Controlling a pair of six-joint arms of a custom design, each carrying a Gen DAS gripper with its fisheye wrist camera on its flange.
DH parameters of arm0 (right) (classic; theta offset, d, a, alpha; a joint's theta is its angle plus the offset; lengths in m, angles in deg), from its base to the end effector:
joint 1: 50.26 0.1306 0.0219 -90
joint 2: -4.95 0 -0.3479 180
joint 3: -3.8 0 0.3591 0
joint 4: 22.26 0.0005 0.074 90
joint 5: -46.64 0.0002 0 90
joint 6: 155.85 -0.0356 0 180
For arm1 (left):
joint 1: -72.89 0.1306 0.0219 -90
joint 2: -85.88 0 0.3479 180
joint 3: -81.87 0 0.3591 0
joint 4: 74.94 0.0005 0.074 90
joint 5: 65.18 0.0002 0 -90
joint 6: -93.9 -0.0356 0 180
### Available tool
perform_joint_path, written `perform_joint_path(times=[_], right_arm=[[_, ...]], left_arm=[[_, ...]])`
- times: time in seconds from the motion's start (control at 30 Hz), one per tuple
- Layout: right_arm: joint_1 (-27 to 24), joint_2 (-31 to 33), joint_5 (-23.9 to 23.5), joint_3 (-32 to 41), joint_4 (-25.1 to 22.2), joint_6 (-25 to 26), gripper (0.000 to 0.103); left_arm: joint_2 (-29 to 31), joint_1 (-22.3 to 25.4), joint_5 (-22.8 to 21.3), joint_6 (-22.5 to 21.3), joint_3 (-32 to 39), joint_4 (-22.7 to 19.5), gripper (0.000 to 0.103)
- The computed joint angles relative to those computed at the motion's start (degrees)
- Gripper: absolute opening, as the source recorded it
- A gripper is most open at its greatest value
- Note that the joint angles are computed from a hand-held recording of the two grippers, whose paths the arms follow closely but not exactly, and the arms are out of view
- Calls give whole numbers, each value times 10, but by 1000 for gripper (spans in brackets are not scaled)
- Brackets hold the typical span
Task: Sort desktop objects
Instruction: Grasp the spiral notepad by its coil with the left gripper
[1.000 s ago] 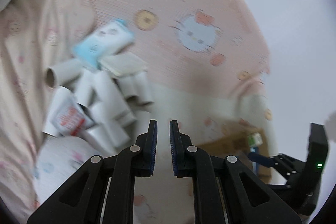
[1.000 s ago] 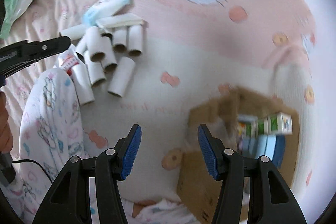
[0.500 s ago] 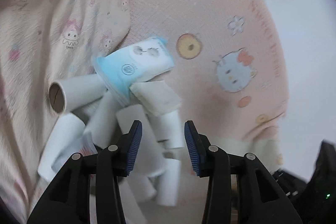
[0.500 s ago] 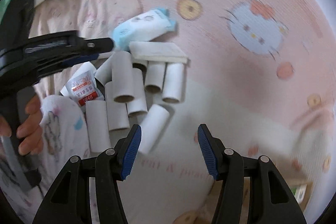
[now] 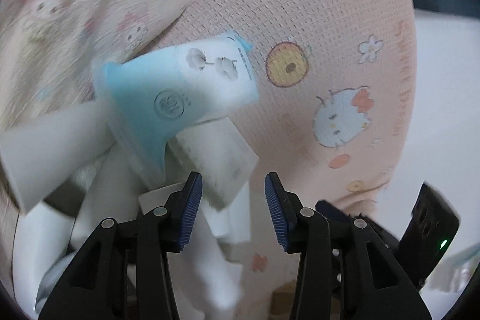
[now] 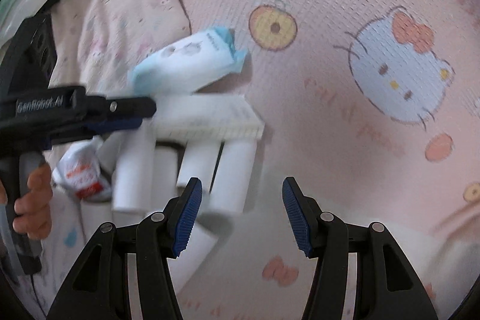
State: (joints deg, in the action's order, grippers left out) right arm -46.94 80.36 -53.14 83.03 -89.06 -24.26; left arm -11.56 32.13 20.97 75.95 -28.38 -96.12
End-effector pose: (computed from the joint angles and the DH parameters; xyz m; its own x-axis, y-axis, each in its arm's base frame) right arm 0.3410 0.0253 0.3939 -0.5761 -0.6887 -0.4402 -0.6907 0.6982 -0.1884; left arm 0.3176 -0.2713 0.3346 -0.7101 -0.6410 -0.2912 -0.2151 0.5913 -0.7772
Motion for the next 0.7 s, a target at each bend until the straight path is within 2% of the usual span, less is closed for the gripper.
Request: perform_joint_path(times=[0.07,0.13,0.27,0.4,0.47,0.63,0.7], right_arm=[[5,25,-6,9,15,-9,53],[10,58,-14,26,21,-31,53],[11,136,-56,78,-4,-86,53],[21,186,-55,107,-15,-121,53],[27,198,-50,113,-15,-123,53],[38,231,-54,136,-31,-117,53],[41,243,-56,151,-43,-111,53]], left_arm=[[24,-2,-21,-25,43,-67,48],[35,0,-24,-28,60,-98,48],[35,18,18,-19,46,-94,51],[13,43,69,36,-10,-16,51],[10,45,73,40,-17,-12,51],[12,37,52,14,-5,-38,51],[20,37,56,14,3,-46,43]])
